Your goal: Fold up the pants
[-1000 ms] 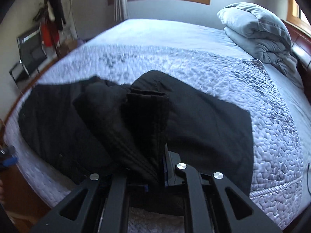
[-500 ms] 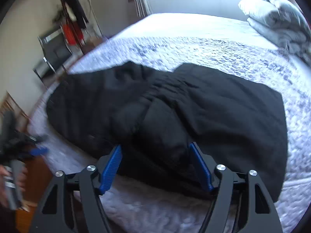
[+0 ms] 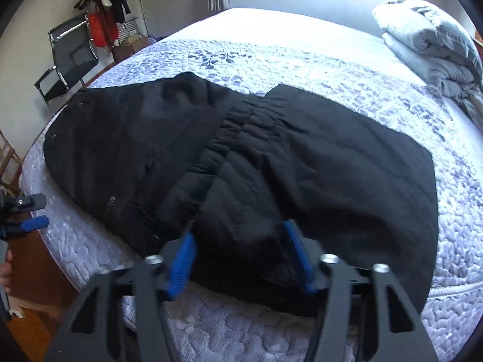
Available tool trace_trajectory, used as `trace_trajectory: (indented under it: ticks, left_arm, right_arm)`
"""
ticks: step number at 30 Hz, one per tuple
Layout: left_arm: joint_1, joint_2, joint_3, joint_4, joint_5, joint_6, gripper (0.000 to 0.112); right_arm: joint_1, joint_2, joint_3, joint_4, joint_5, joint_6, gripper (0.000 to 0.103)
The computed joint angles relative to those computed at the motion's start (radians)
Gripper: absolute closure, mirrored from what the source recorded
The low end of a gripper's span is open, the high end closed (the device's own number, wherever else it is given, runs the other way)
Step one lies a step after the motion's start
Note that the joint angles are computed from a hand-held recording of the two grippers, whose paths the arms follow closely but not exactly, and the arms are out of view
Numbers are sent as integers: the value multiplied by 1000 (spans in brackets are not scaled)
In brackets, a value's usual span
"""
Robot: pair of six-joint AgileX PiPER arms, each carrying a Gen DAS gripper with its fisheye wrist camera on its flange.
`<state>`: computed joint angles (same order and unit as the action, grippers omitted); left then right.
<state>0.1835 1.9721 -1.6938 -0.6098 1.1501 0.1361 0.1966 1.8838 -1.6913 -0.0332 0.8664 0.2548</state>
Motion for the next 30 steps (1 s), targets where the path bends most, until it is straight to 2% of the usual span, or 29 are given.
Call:
trace_trajectory:
  ticks: [1, 4, 6, 8, 11, 14, 15, 18, 21, 23, 25, 26, 30]
  left_arm:
    - [1, 2, -2, -1, 2, 1, 15]
    - [4, 4, -3, 1, 6, 7, 15]
    - [4, 6, -6, 1, 7, 5, 15]
    - [0, 9, -11, 2, 6, 0, 14]
    - [-9, 17, -26, 7, 8, -10, 14]
    - [-13, 22, -44, 2, 19, -16, 14]
    - [-13, 22, -48, 1, 20, -16, 14]
    - [-19, 29, -79, 17, 22, -25, 14]
    - [-17, 46, -129, 24, 25, -32, 14]
    - [-10, 52, -155, 34, 5, -39, 14]
    - [11, 65, -178, 39, -27, -63, 14]
    - [25, 79, -193, 27, -31, -79, 14]
    - [117, 171, -250, -149, -39, -135, 14]
  right_arm:
    - [-1, -4, 3, 5, -9, -7, 79]
    - [14, -36, 13, -22, -34, -19, 89]
    - [17, -58, 20, 6, -57, -45, 91]
    - [23, -58, 5, 41, -41, -76, 91]
    - [44, -3, -26, 8, 4, -62, 91]
    - [40, 21, -20, 23, -11, -58, 88]
    - [36, 22, -17, 39, -13, -63, 85]
    - [19, -8, 16, 120, -26, -112, 55]
    - [6, -80, 81, 154, -77, -140, 54]
    - [-29, -129, 116, 203, -96, -162, 48]
    - [-82, -189, 166, 260, -124, -174, 29]
    - [-115, -218, 191, 286, -134, -174, 26]
    - [-231, -284, 263, 322, -170, -148, 22]
